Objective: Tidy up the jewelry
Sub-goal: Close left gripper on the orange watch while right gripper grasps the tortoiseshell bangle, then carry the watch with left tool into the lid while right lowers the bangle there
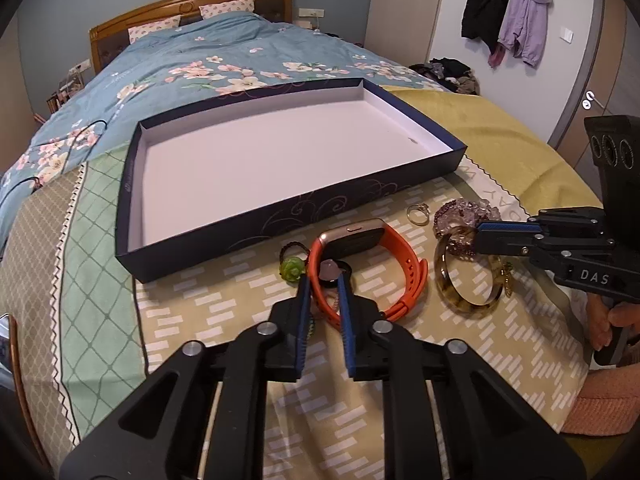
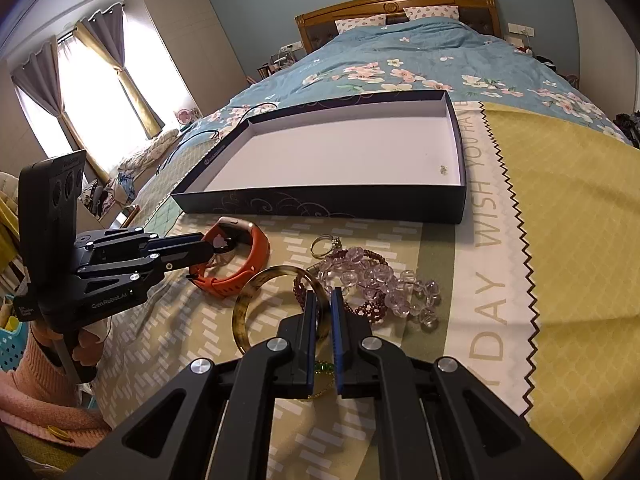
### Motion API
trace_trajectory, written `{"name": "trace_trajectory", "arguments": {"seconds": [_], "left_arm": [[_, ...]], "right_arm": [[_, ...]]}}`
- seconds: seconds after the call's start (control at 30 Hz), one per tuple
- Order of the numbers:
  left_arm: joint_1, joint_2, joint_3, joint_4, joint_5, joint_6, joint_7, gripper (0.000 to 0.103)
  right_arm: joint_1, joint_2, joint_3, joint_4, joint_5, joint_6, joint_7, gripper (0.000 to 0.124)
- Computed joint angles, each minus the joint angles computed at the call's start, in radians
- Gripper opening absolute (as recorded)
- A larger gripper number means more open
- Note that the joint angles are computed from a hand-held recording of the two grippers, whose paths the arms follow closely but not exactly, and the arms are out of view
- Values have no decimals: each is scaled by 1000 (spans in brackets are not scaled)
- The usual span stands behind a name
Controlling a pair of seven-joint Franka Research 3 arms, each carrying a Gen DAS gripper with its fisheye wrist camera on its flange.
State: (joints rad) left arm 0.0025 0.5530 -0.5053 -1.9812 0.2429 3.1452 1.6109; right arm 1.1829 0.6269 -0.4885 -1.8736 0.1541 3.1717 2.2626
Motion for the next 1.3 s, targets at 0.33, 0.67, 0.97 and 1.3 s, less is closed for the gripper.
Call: {"name": "trace_trajectory", "arguments": {"seconds": [0.33, 0.67, 0.97, 1.3], "left_arm": [[-15, -44, 28, -49, 15, 39, -68, 4], [-151, -73, 170, -52, 91, 11, -74, 9], [-182, -73, 206, -50, 138, 28, -123, 4], [144, -52, -125, -81, 52, 78, -73, 4]], "right_arm": [[18, -8, -18, -19, 28, 33, -29, 6], [-4, -7, 16, -14, 89, 44, -92, 6], [7, -5, 1, -8, 103, 41, -114, 7], [2, -17, -14, 5, 119, 62, -164, 7]]}}
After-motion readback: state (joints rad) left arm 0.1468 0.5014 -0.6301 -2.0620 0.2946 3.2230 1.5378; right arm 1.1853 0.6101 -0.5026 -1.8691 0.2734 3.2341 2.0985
